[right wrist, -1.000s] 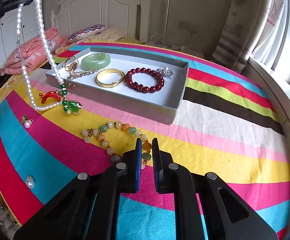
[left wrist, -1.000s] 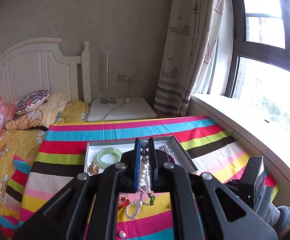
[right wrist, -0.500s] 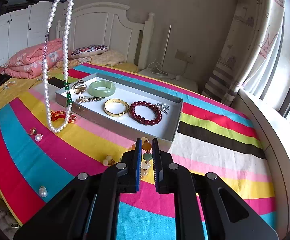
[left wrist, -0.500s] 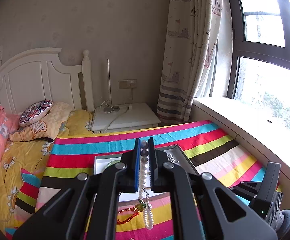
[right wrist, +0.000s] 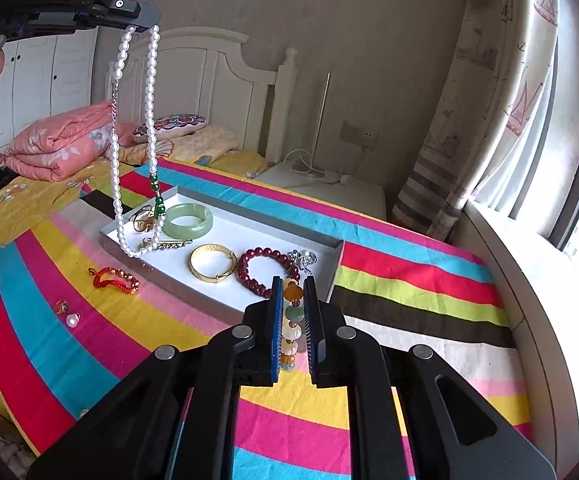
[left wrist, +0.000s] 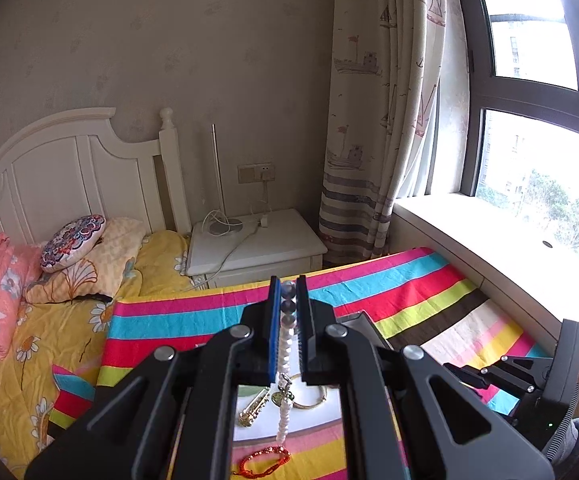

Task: Organize jewelry
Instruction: 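Carry the necklace and bead bracelet into the white tray and open both tools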

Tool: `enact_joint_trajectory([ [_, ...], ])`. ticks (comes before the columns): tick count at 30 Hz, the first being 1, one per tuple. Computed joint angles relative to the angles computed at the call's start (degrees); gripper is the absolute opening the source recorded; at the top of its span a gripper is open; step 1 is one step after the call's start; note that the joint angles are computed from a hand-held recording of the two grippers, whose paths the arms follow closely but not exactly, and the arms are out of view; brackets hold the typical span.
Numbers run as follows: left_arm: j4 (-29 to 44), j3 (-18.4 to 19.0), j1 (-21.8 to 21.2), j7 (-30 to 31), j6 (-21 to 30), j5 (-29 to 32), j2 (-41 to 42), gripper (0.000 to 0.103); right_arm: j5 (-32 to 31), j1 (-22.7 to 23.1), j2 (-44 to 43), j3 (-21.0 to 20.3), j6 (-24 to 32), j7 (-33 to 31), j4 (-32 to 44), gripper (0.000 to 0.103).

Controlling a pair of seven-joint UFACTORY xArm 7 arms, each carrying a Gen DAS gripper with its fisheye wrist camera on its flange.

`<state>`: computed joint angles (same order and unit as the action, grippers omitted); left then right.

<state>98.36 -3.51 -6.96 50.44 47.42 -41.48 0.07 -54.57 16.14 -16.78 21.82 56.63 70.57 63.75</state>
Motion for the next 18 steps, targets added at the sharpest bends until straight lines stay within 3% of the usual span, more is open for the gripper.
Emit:
enact_joint_trajectory([
  [9, 9.40, -2.82, -1.60, -9.12, -1.87, 10.12, 8.26, 0.007, 0.26, -2.70, 0.08, -2.36, -5.10, -1.63, 2.70, 0.012],
  [18, 16.87, -5.29, -4.66, -15.95, -3.25, 20.15, 15.79, 0.007, 4.51, -4.02, 4.24, -5.12, -12.30, -2.83, 4.24, 0.012],
])
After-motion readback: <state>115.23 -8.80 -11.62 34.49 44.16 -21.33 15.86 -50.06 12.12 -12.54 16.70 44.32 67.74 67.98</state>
